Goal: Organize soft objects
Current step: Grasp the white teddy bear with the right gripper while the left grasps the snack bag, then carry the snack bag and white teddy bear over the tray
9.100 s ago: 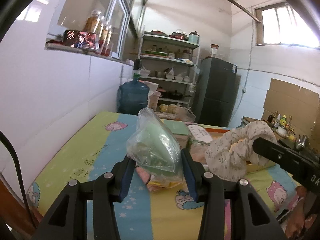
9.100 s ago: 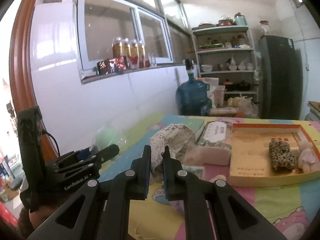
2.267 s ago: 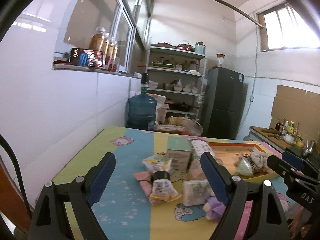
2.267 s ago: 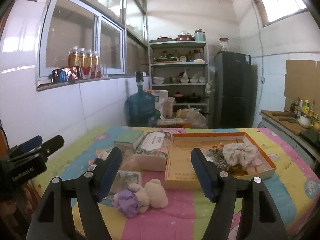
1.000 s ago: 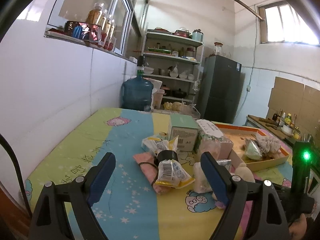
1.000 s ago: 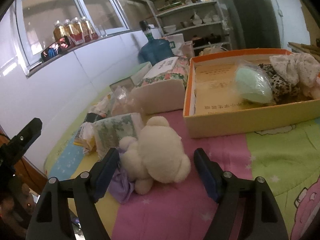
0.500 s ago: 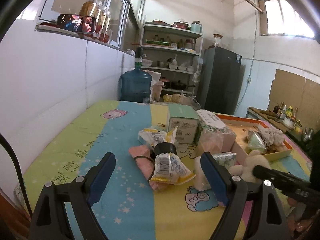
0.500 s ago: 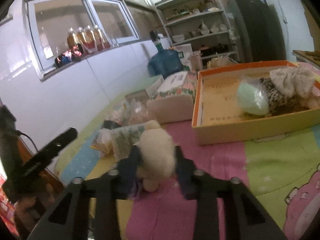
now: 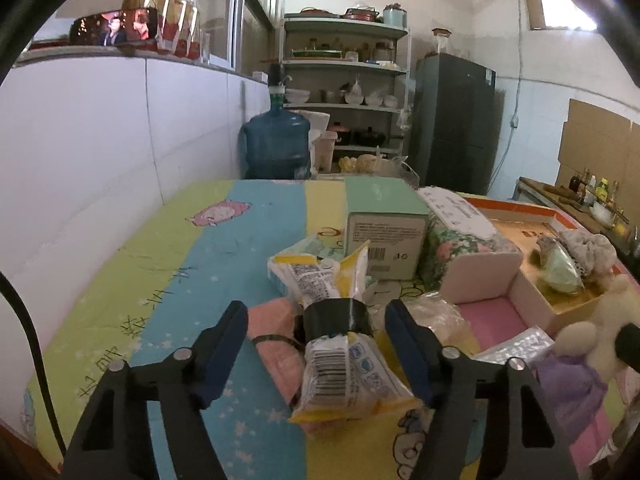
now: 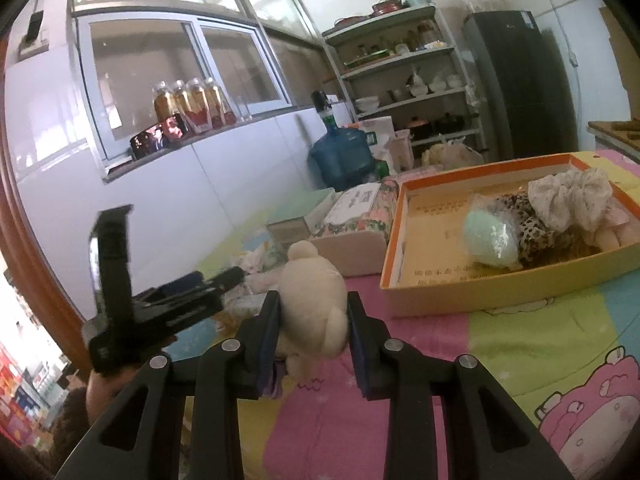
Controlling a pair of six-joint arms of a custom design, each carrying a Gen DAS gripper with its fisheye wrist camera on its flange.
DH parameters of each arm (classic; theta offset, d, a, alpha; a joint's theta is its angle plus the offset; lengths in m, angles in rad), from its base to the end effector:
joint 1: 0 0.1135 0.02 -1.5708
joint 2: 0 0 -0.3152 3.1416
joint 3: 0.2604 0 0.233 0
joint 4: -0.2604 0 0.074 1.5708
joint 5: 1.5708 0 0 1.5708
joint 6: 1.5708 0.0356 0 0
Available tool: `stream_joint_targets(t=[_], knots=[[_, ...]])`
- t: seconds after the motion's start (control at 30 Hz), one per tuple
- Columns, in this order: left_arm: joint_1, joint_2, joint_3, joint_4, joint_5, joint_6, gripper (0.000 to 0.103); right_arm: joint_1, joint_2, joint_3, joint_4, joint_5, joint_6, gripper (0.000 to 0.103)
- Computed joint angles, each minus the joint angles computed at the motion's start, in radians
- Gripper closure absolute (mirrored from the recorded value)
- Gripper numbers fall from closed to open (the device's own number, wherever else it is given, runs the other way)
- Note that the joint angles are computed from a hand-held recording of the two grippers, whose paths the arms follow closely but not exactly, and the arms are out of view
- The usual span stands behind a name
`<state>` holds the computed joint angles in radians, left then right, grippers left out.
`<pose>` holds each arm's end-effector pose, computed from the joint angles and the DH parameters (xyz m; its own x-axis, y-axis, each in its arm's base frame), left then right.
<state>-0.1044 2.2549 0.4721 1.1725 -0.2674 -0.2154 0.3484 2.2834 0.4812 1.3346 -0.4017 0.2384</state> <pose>0.3185 -0.0239 0.0630 -0.5323 -0.1515 -0.8329 -0.2340 0.9719 -0.0272 0.3037 0.1251 0.0710 -0.5633 0.0266 -0.8258 -0.5240 0.7612 0.3820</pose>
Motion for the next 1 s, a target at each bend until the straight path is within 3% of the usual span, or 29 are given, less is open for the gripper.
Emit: stream_joint_targets(t=[0.17,0.3,0.33,0.47,1.0], knots=[[0.025,0.007,0.058,-0.098,0.059,-0.005,0.045,-0.012,0.003,0.005,-0.016,-0.025,0.007,0.070],[0.055,0.011,0.091,-0.149,0.135,-0.018,0.049,-0.020,0.020,0.026,-0.024,-0.042,0.014,0.070],[0.060,0.013,0.099,-0.159,0.159,-0.016,0.056,-0.023,0.021,0.030,-0.029,-0.046,0.015,0.070],[0.052,0.020,0.082,-0.119,0.152,-0.017,0.060,-0.025,0.034,0.051,-0.045,-0.046,0.020,0.070],[0.025,-0.044,-0.063,0.033,0.075,-0.052,0.060,-0.030,0.016,0.037,-0.016,-0.031,0.026,0.070]])
